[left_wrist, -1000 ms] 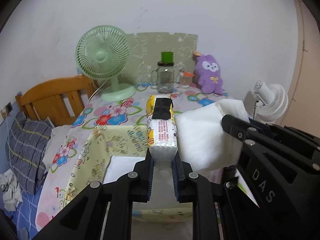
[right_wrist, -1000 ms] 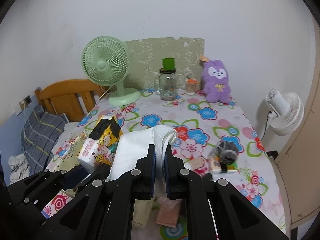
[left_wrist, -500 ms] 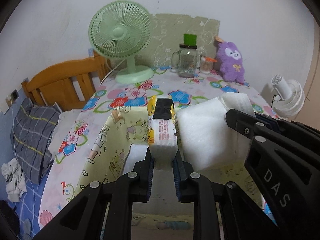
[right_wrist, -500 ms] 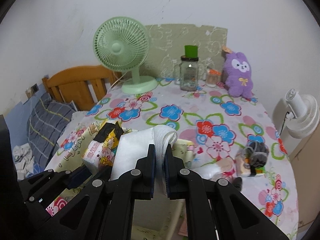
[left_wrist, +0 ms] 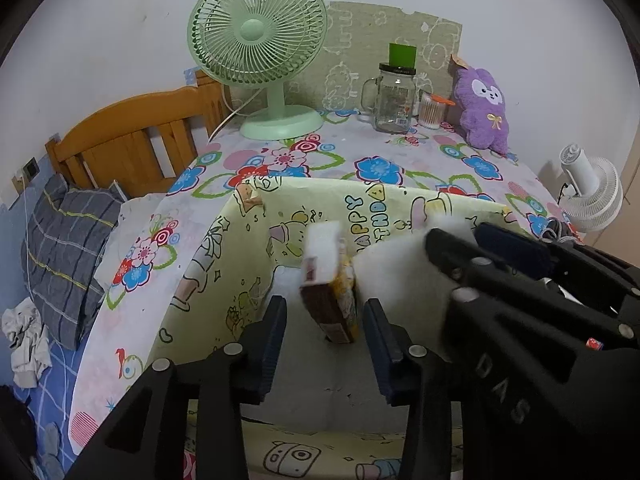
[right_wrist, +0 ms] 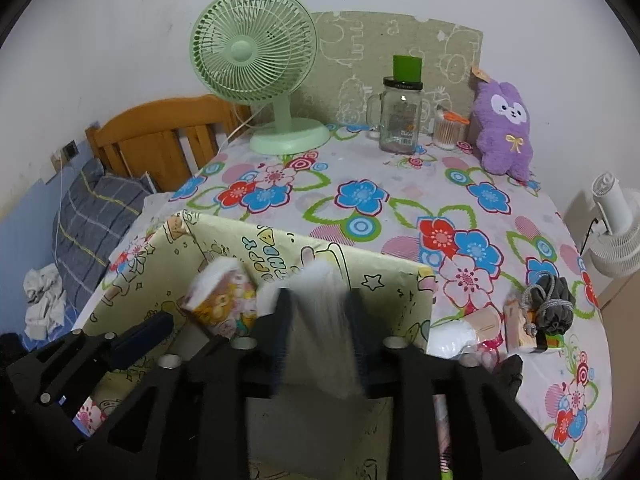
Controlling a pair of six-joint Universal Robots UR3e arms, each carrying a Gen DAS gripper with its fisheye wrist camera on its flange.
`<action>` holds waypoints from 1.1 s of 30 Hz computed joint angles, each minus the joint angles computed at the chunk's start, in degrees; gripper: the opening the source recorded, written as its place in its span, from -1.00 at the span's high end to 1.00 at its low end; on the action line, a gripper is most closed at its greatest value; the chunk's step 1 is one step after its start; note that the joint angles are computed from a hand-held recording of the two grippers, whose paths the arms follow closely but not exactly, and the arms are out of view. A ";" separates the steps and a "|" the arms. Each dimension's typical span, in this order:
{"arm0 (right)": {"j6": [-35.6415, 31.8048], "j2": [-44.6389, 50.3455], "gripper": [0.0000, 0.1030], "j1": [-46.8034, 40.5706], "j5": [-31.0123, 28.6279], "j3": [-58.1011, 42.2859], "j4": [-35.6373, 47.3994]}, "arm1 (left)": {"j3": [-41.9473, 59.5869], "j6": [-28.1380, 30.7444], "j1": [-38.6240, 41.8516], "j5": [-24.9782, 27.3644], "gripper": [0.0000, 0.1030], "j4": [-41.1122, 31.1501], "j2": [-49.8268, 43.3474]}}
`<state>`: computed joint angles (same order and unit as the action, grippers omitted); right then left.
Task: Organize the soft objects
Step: 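Release the white pad into the box while left tool releases tissue pack, then withdraw both open tools from the yellow box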
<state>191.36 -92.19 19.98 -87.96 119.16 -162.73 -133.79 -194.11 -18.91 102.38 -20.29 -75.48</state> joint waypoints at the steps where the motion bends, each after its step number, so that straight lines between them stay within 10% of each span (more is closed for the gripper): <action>1: 0.19 0.04 0.02 -0.05 0.17 0.23 -0.52 | -0.02 0.10 0.14 -0.15 0.12 -0.18 0.01; 15: -0.91 -3.17 -0.77 1.23 -4.76 1.78 -2.35 | 1.36 -0.72 -0.77 -1.44 -0.66 -1.29 1.61; 33: -2.84 -16.04 -0.85 -3.12 -2.12 8.47 0.72 | 6.63 -3.21 -11.79 7.82 -0.81 -3.24 0.52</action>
<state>188.52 -108.23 16.87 -90.09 127.63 -162.00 -127.15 -197.32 -30.70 110.20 -23.53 -74.96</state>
